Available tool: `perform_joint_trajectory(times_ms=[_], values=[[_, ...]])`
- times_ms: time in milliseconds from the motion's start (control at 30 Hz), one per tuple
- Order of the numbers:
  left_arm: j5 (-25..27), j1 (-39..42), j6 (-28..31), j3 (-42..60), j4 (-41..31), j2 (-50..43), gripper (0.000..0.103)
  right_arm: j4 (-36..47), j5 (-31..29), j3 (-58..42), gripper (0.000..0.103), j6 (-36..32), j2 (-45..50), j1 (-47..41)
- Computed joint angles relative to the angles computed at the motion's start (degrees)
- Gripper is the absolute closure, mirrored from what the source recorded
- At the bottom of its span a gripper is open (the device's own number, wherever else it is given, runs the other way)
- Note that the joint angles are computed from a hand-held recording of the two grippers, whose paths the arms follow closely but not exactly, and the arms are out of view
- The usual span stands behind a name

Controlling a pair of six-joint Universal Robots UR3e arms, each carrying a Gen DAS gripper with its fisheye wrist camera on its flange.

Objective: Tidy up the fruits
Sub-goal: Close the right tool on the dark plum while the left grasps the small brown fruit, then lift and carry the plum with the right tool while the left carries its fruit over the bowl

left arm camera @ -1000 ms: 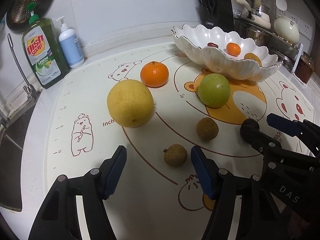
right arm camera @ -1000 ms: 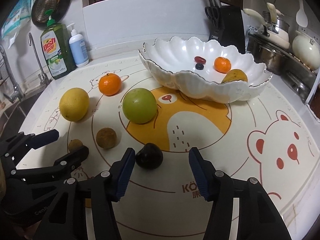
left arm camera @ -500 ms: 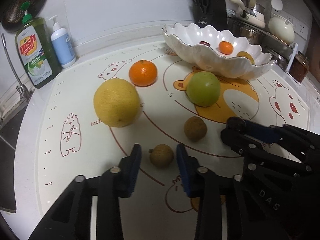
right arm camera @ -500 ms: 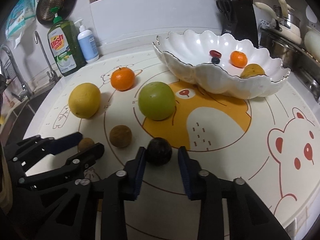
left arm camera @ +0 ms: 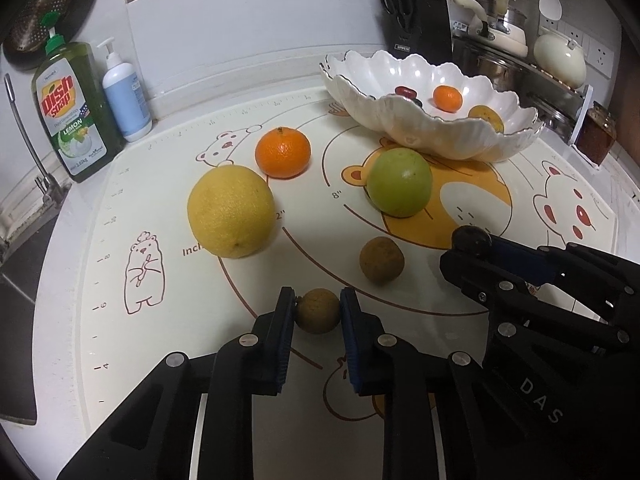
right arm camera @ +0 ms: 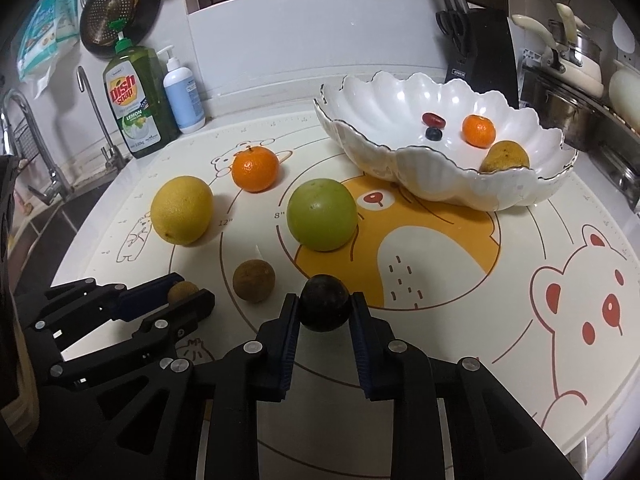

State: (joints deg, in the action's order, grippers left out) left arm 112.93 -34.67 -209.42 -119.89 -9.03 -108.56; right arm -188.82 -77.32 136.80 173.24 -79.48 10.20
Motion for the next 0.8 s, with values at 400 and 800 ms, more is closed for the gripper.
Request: perform_joint_trajectory(times_ms=[400, 800], values=[[0.58, -0.42, 0.32, 2.06, -2.27, 1.48, 0.079, 0.61, 0.44, 1.33, 0.077, -0.53, -3.62, -1.86], [1.54, -0.94, 2.33, 8.3, -5.21, 0.87, 0.079, 3.06, 1.65, 1.06, 0.077, -1.36, -7.68, -5.91]])
